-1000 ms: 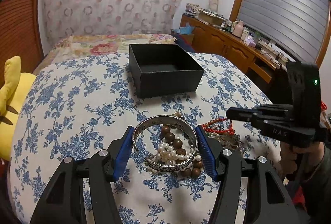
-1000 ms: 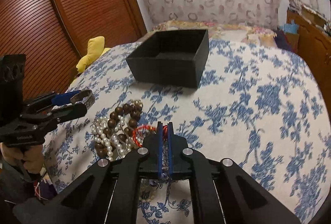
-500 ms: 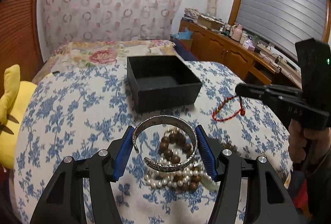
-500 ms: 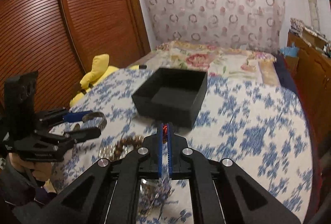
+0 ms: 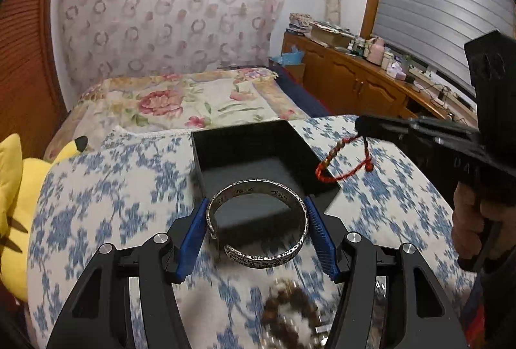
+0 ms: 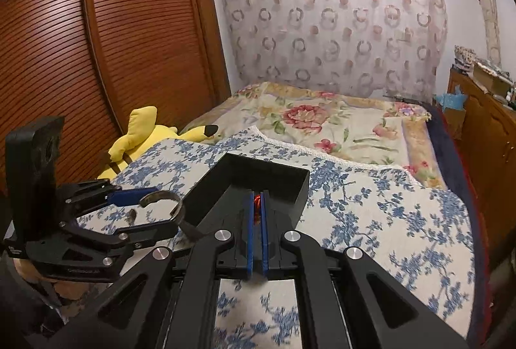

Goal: Organize jewelry
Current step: 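Carry the bangle and red string into the black box and open both tools, then move both tools back to the jewelry pile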

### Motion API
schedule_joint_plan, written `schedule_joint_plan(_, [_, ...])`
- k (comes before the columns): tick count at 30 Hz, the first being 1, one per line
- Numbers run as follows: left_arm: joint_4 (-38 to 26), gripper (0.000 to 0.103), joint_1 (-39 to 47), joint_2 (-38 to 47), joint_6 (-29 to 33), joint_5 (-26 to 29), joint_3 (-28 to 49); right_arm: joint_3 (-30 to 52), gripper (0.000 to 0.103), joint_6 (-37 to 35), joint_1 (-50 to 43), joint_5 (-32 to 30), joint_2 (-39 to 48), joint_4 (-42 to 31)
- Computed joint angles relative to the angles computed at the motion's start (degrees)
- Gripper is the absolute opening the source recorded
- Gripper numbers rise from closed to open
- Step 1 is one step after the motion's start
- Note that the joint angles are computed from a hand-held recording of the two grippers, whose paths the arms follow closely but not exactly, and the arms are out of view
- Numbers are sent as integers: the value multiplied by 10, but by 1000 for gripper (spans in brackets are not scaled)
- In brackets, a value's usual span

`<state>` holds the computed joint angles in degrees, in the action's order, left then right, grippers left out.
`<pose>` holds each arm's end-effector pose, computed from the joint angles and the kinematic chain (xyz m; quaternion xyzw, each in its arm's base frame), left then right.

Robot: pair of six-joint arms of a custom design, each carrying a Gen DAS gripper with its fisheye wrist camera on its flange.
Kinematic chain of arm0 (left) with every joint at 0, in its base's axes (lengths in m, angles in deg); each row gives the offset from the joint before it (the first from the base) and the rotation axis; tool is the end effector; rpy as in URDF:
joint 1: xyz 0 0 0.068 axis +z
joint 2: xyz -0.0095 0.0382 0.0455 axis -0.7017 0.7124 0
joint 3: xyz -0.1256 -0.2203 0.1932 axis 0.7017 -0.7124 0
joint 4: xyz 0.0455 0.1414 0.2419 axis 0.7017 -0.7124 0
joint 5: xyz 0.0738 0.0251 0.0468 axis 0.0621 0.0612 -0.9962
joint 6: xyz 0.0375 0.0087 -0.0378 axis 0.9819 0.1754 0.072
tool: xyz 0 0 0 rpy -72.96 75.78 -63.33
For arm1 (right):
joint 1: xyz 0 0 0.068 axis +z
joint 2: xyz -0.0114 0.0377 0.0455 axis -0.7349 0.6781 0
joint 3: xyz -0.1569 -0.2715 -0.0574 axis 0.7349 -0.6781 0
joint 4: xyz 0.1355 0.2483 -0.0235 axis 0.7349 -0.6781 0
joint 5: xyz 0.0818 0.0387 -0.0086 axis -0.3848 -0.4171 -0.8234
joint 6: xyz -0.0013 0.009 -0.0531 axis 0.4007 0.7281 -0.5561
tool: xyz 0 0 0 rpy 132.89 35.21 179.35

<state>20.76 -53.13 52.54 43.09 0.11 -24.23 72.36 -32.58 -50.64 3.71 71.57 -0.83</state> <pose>0.3486 -0.0729 0.2716 0.3665 0.8283 -0.2256 0.3586 0.2333 -0.0087 0.3039 0.0379 0.8832 0.0696 0.4623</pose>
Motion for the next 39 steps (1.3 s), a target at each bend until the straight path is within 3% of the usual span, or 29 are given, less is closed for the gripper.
schedule_joint_plan(12, [16, 58, -45, 83, -26, -51, 62, 1, 5, -8, -41, -76, 94, 67])
schedule_joint_plan(16, [18, 68, -31, 84, -32, -28, 69, 7, 5, -13, -41, -77, 113, 71])
schedule_joint_plan(24, [19, 70, 12, 57, -20, -6, 58, 18, 7, -17, -21, -52, 138, 71])
schedule_joint_plan(25, [20, 70, 18, 53, -18, -4, 53, 19, 8, -15, -17, -48, 140, 69])
schedule_joint_plan(27, [17, 70, 32, 43, -10, 3, 40, 19, 35, -11, -14, -42, 137, 68])
schedule_joint_plan(28, [14, 70, 37, 41, -6, 6, 38, 16, 40, -9, -13, -40, 132, 69])
schedule_joint_plan(39, [-15, 70, 105, -34, 80, 41, -67, -39, 42, 9, 24, 12, -14, 1])
